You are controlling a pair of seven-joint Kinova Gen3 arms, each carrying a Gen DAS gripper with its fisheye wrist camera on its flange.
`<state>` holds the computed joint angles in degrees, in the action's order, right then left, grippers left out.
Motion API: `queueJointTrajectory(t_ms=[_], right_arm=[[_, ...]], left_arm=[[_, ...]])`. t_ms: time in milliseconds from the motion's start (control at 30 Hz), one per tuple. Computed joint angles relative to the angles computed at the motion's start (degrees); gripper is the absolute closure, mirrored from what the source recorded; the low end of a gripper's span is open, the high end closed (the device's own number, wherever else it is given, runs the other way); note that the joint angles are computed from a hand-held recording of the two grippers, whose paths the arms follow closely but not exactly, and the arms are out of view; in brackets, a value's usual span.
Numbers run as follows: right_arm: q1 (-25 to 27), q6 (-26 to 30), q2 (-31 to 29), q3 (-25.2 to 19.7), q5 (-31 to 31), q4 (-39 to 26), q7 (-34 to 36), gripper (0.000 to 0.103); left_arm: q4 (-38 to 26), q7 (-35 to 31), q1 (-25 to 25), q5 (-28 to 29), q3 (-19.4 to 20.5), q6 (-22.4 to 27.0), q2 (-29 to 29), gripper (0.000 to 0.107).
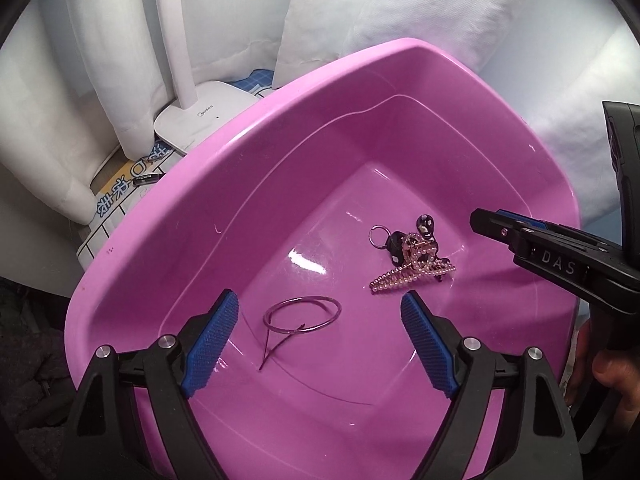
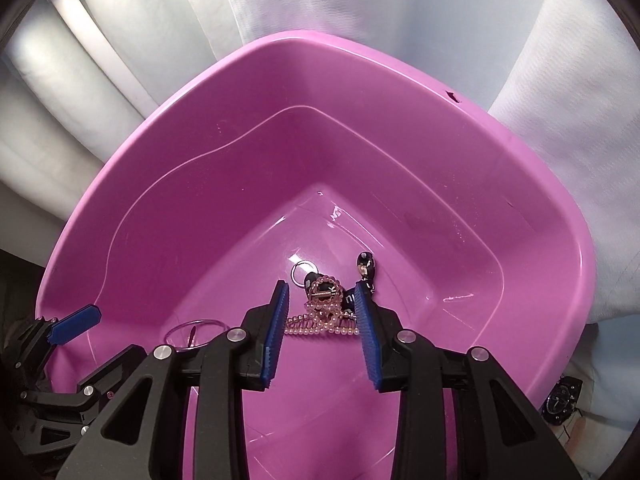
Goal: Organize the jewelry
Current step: 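Open both tools to drop the hoop and pearl clip into the tub, then withdraw both open tools from the tub back over the table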
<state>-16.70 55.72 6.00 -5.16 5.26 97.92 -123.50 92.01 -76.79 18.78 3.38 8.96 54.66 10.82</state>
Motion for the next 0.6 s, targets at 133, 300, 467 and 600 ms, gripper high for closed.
queueJointTrajectory(t_ms=[133, 300, 467, 600], right_arm=[[-0.14, -0.52, -0.54, -0.19, 0.01, 0.60, -0.30, 0.069], [-0.40, 0.19, -1.98, -0.63, 0.03, 0.84, -0.40, 0.069], [-1.05, -0.08, -4.33, -1.42, 1.05, 1.94, -2.02, 0.065], [-1.55, -1.62, -7.28, -2.48, 1.81, 3.66, -3.67, 0.060]], left_arm=[[0.44, -0.24, -0.09, 0.21, 0.00, 0.01, -0.49, 0.025], [1.37, 0.41, 0.23, -0.66, -0.01, -0.71, -1.68, 0.025], [2.60, 1.42, 0.49, -1.39, 0.17, -1.43, -3.49, 0.025], [4.08, 2.73, 0.83, -2.45, 0.46, -2.49, -5.42, 0.025]])
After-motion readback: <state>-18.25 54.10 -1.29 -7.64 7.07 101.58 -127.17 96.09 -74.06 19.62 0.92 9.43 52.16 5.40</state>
